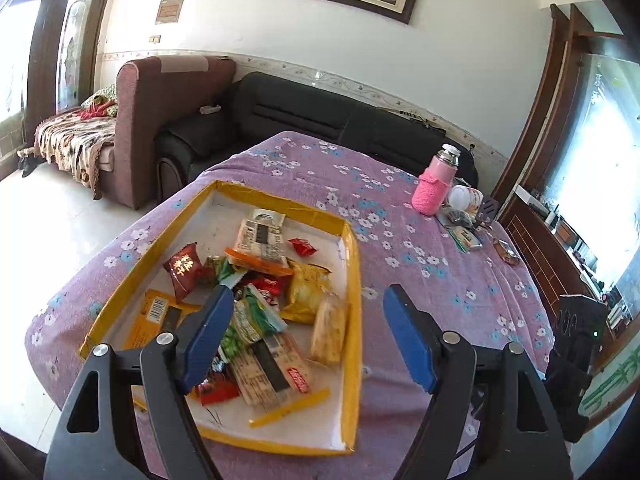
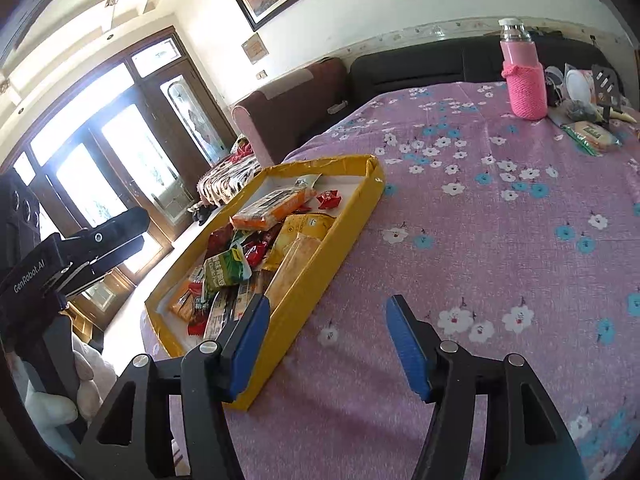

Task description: Organize snacks

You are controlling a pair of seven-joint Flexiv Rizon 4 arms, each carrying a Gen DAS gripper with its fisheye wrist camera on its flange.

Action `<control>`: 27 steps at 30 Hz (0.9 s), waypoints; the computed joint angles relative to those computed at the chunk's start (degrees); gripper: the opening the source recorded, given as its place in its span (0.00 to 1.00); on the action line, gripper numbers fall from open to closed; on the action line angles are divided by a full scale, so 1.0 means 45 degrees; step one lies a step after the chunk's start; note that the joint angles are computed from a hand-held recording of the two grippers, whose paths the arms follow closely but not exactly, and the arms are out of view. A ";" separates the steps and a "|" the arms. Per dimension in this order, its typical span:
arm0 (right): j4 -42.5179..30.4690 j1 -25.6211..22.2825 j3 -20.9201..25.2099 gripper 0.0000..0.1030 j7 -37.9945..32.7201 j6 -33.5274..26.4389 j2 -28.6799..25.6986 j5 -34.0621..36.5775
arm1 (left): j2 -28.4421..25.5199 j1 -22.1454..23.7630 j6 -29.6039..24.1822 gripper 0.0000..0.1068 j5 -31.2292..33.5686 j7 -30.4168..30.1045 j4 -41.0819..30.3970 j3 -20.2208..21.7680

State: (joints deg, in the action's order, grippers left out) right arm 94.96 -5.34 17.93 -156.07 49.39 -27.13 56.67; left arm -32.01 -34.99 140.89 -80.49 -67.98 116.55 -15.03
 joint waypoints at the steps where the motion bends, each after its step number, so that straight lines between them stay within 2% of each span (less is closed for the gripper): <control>1: 0.0123 -0.0099 0.0058 0.61 -0.0212 0.0064 0.0105 0.0159 | -0.0026 -0.0073 0.0079 0.73 -0.0090 0.0126 -0.0084 -0.0040; 8: 0.0642 -0.0134 -0.0010 0.62 -0.0725 0.0019 0.0520 0.0756 | 0.0113 -0.0327 0.0453 0.73 0.0075 0.0001 0.0137 -0.0100; 18: 0.1674 0.0293 -0.0179 0.63 -0.1179 0.0247 0.1403 0.1303 | 0.0896 -0.0526 0.0694 0.75 0.1397 -0.2686 0.1912 0.0304; 20: 0.1914 0.0359 -0.0265 0.63 -0.1281 0.0334 0.1551 0.1464 | 0.0798 -0.0600 0.1006 0.79 0.1878 -0.3160 0.2168 0.0483; 22: 0.2112 0.0498 -0.0297 0.67 -0.1965 0.0911 0.1527 0.1864 | 0.0509 -0.0772 0.1283 0.79 0.1021 -0.2318 0.1763 0.0468; 24: 0.2142 0.0889 -0.0441 0.68 -0.1489 0.1417 0.1409 0.1539 | 0.0567 -0.0632 0.1027 0.79 0.0541 -0.1802 0.1554 0.0303; 25: 0.1996 0.0802 -0.0468 0.68 -0.1082 0.0974 0.1344 0.1426 | 0.0603 -0.0647 0.1110 0.79 0.0314 -0.1622 0.1473 0.0259; 27: 0.1820 0.0632 -0.0468 0.68 -0.0746 0.0574 0.1347 0.1508 | 0.0382 -0.0951 0.2155 0.79 -0.0795 -0.0467 0.0840 0.0115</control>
